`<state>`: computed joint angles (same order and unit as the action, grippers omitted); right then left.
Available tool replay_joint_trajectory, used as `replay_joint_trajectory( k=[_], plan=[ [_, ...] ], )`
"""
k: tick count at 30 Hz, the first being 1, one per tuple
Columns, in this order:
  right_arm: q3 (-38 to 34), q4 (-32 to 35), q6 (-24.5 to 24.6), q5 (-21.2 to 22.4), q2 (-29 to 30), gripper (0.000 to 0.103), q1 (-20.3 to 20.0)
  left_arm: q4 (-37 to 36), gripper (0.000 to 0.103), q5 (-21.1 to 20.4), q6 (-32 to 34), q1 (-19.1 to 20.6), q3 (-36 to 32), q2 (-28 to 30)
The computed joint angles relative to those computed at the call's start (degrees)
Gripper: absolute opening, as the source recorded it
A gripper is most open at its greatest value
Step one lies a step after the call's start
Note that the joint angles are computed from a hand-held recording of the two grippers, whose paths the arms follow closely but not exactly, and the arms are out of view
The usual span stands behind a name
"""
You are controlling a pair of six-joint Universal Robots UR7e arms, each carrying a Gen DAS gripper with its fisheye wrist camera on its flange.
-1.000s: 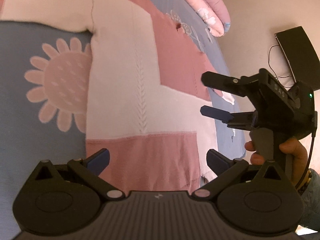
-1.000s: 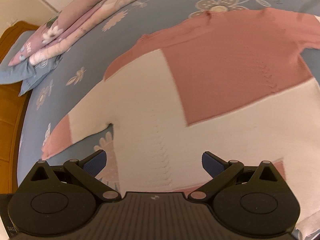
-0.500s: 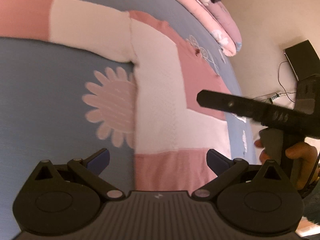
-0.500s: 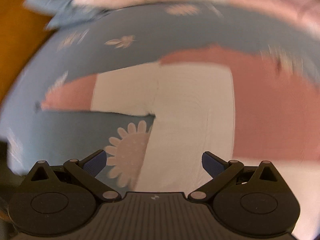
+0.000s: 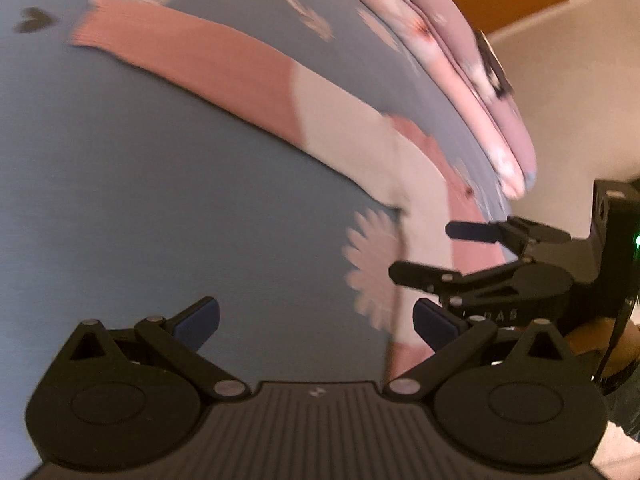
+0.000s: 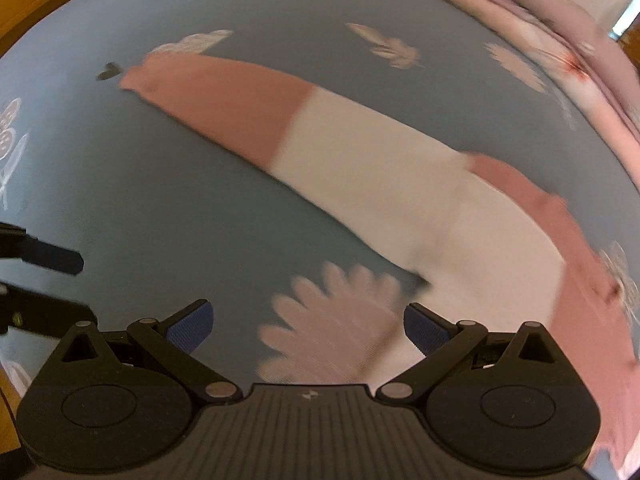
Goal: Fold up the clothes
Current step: 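Move the right gripper along the sleeve toward its ribbed cuff, then grasp the ribbed sleeve cuff with the right gripper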
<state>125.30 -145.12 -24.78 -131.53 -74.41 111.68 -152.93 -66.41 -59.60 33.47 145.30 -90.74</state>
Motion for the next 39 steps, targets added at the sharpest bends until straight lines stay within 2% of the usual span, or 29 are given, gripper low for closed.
replay_joint_trajectory(
  k=[3, 7, 9, 11, 12, 14, 17, 18, 22, 28, 31, 37, 39],
  plan=[
    [-2.6, 0.3, -1.8, 1.1, 4.2, 0.103, 2.0, 5.0, 0.102, 4.4, -4.0, -0.4, 1.5, -5.9],
    [-6.5, -1.5, -6.8, 2.3, 11.1, 0.093, 4.2, 13.1, 0.102, 12.0, -12.3, -1.7, 3.5, -13.0],
    [-8.0, -4.8, -12.0, 2.2, 15.0, 0.085, 5.3, 19.1, 0.102, 16.5, -18.8, -2.8, 4.0, -16.0],
    [-9.2, -9.0, -17.6, 2.3, 18.4, 0.071, 6.3, 24.9, 0.102, 21.2, -26.4, -4.2, 4.8, -18.9],
    [-9.8, -10.8, -20.1, 2.6, 19.9, 0.067, 6.7, 26.9, 0.102, 22.8, -29.6, -4.5, 5.2, -20.0],
    [-11.0, -14.6, -24.7, 3.0, 23.0, 0.055, 7.5, 29.7, 0.102, 25.2, -34.7, -4.7, 5.8, -21.9],
    [-12.8, -18.4, -30.0, 3.2, 27.3, 0.044, 8.5, 31.5, 0.102, 27.5, -39.9, -4.5, 6.8, -24.6],
    [-13.3, -20.0, -32.0, 2.9, 28.7, 0.044, 8.7, 32.2, 0.102, 28.3, -41.7, -4.5, 7.1, -25.5],
    [-14.4, -26.7, -41.1, 2.5, 33.3, 0.044, 9.5, 31.8, 0.102, 30.1, -43.2, -3.0, 8.1, -27.9],
    [-16.0, -30.4, -47.8, 0.8, 37.8, 0.039, 10.0, 26.2, 0.102, 31.0, -41.0, -0.6, 9.2, -27.0],
    [-17.0, -31.5, -49.1, -1.0, 39.6, 0.034, 10.1, 26.1, 0.102, 31.2, -41.3, -0.5, 9.5, -27.1],
    [-17.8, -36.0, -52.0, -3.1, 42.4, 0.034, 10.7, 27.0, 0.102, 31.2, -40.7, -0.7, 9.2, -26.9],
    [-17.9, -37.2, -52.4, -3.5, 43.0, 0.026, 10.9, 27.0, 0.102, 31.1, -40.5, -0.5, 9.1, -26.7]
  ],
)
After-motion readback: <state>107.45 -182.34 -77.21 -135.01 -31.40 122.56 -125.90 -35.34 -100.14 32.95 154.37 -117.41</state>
